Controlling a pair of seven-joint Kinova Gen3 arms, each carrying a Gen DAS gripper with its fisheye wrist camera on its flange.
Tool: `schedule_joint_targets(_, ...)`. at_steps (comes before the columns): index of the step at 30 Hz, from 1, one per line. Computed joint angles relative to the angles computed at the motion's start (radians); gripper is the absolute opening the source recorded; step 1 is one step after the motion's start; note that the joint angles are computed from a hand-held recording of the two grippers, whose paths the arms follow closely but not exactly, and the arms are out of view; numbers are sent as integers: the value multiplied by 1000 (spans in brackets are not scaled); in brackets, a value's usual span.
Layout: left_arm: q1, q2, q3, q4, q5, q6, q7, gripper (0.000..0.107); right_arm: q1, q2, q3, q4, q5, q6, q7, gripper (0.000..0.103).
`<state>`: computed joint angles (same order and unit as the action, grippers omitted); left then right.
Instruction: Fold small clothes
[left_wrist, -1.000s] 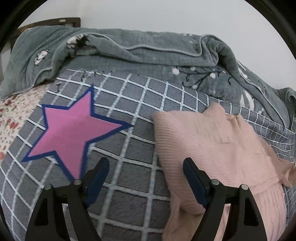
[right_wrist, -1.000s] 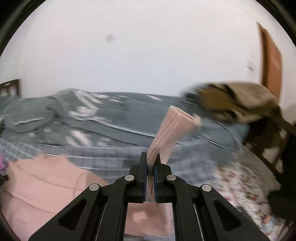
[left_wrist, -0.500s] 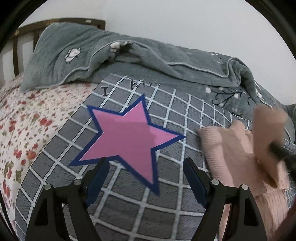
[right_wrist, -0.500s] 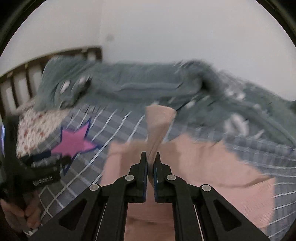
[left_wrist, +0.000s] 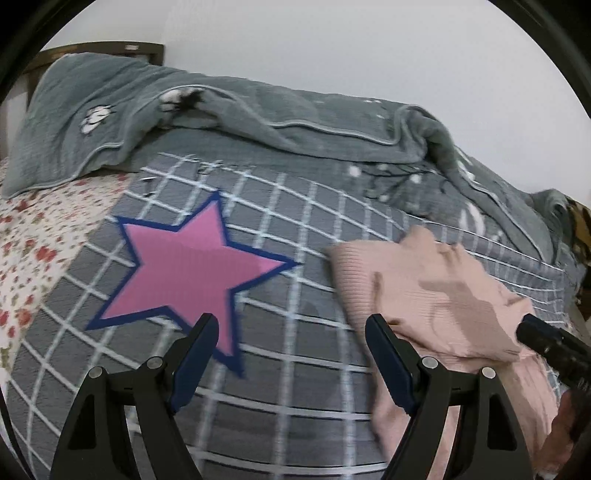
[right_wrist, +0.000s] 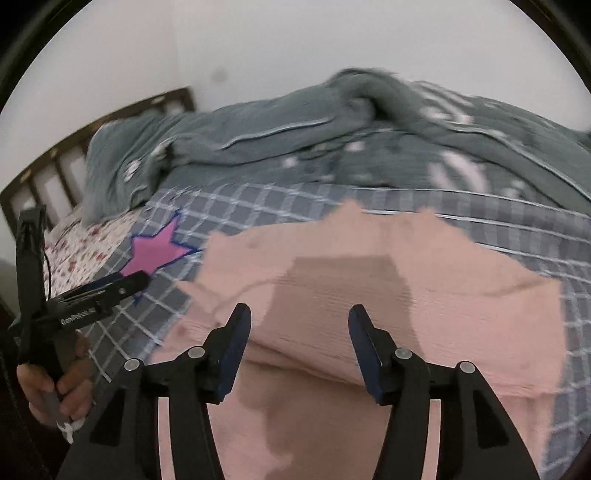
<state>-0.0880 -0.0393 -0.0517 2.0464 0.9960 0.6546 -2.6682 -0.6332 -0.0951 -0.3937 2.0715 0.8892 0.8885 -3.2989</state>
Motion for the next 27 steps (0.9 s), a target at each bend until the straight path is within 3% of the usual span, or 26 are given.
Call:
schedule_joint_targets(5,6,6,-2,-5,58,93,-40,81,44,-154,-36,89,-69,135,5,55)
schedule_joint_targets(8,5,18,8,-10,75,140,-50,80,84,-243,-22,139,-129,152,55,55)
schedule_joint_targets(15,21,31,26,-5,98,151,-88,79,161,-389,28,266,-208,80,130,55)
schedule_joint_targets(19,-1,62,24,-19,119,209,-70,78,164,-442,139,312,-281,-21,219,55)
schedule_joint_targets(27,-14,87,44,-20,141,259,-104,60,237,-437,55,301,-330,-17,323,55)
